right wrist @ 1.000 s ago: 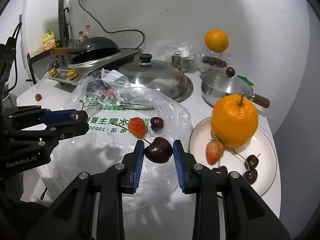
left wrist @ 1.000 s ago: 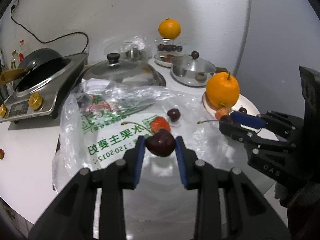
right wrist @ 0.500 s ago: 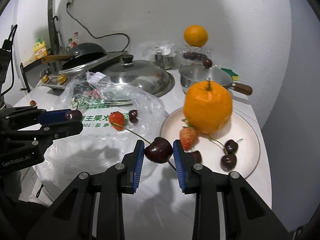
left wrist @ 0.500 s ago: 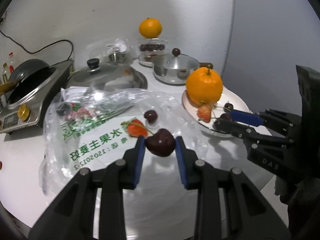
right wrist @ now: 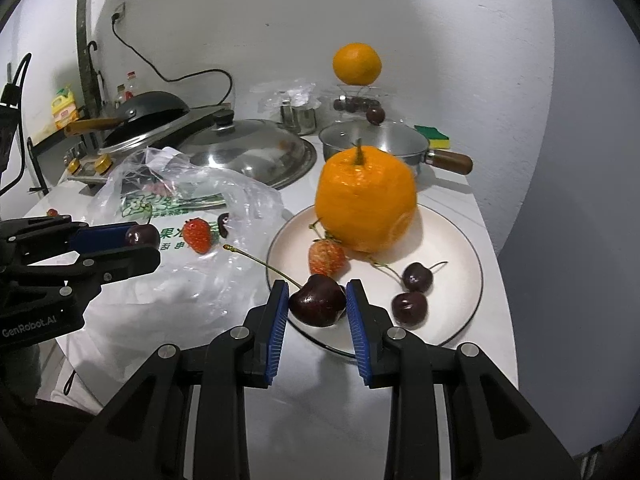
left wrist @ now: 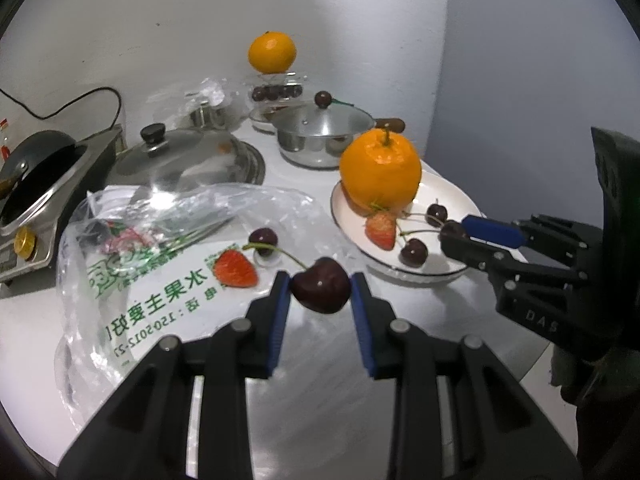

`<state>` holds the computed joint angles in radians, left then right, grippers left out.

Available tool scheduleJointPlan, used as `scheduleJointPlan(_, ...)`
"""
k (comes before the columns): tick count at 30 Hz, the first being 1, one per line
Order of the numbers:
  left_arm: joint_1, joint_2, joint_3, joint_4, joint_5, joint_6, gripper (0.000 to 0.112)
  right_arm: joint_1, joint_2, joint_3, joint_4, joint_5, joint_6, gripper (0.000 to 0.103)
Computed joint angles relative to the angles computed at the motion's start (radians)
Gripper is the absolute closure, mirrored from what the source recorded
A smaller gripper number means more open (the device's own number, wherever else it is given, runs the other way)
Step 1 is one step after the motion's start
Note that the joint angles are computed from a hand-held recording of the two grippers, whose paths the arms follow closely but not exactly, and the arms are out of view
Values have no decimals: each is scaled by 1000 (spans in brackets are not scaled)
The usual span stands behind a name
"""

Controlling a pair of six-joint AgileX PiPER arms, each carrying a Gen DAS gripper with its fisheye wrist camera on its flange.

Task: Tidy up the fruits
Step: 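Carry the cherry with the left gripper over the white plate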

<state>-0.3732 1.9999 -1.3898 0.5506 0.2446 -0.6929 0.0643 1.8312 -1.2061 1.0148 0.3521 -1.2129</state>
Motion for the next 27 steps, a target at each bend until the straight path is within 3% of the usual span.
scheduleJointPlan(22,-43,156,-238,-408,56,434,81,-82,44,-39,-48,0,57,71)
scheduleJointPlan(27,-46,191,-294,-429,78,465,81,-91,65,-71,-88,4,99,71)
